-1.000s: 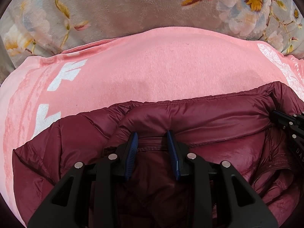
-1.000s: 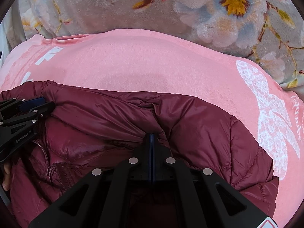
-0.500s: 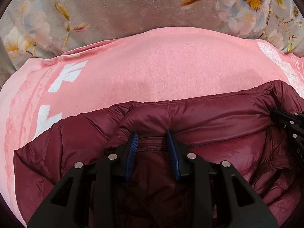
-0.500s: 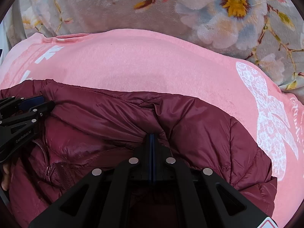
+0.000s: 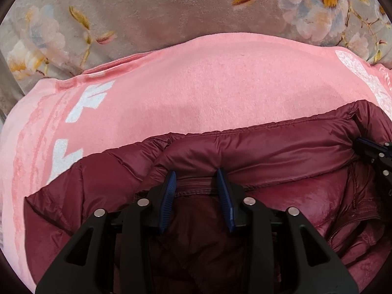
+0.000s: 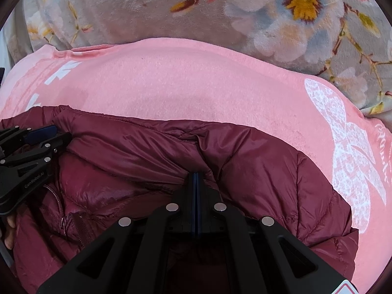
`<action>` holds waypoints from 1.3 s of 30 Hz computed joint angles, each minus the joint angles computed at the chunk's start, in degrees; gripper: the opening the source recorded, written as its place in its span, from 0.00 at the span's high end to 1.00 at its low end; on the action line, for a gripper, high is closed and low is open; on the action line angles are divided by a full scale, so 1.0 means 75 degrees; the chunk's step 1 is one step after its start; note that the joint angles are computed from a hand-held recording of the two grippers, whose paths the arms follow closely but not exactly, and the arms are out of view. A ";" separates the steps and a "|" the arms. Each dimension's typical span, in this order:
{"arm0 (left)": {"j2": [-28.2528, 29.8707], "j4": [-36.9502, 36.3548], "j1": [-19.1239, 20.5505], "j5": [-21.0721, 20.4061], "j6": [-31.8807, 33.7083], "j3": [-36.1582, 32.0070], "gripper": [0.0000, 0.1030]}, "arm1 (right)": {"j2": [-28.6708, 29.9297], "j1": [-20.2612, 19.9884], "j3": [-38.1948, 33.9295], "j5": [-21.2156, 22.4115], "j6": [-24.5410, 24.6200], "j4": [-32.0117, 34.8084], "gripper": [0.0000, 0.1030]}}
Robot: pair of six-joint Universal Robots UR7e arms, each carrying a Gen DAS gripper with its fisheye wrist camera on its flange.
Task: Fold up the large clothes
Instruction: 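Release the hem and regrasp the folded jacket with both grippers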
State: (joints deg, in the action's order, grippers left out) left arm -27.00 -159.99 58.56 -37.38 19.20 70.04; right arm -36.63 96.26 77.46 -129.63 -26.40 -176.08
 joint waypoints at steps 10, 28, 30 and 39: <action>-0.3917 0.0714 -0.0787 -0.0741 -0.2224 0.4260 0.15 | -0.3720 0.0698 0.4834 0.0352 0.2446 -0.0853 0.44; -0.9834 0.2928 -0.0985 -0.2053 -0.6764 0.8508 0.13 | -0.8138 0.0325 1.0589 0.0582 0.4882 -0.1764 0.32; -0.9801 0.2684 -0.0840 -0.2475 -0.6843 0.8620 0.18 | -0.7573 0.0452 1.0611 0.0504 0.4890 -0.2489 0.29; -0.9843 0.3056 -0.1301 -0.2021 -0.7171 0.8714 0.87 | -0.6241 0.0891 1.0321 0.0294 0.4911 -0.3618 0.81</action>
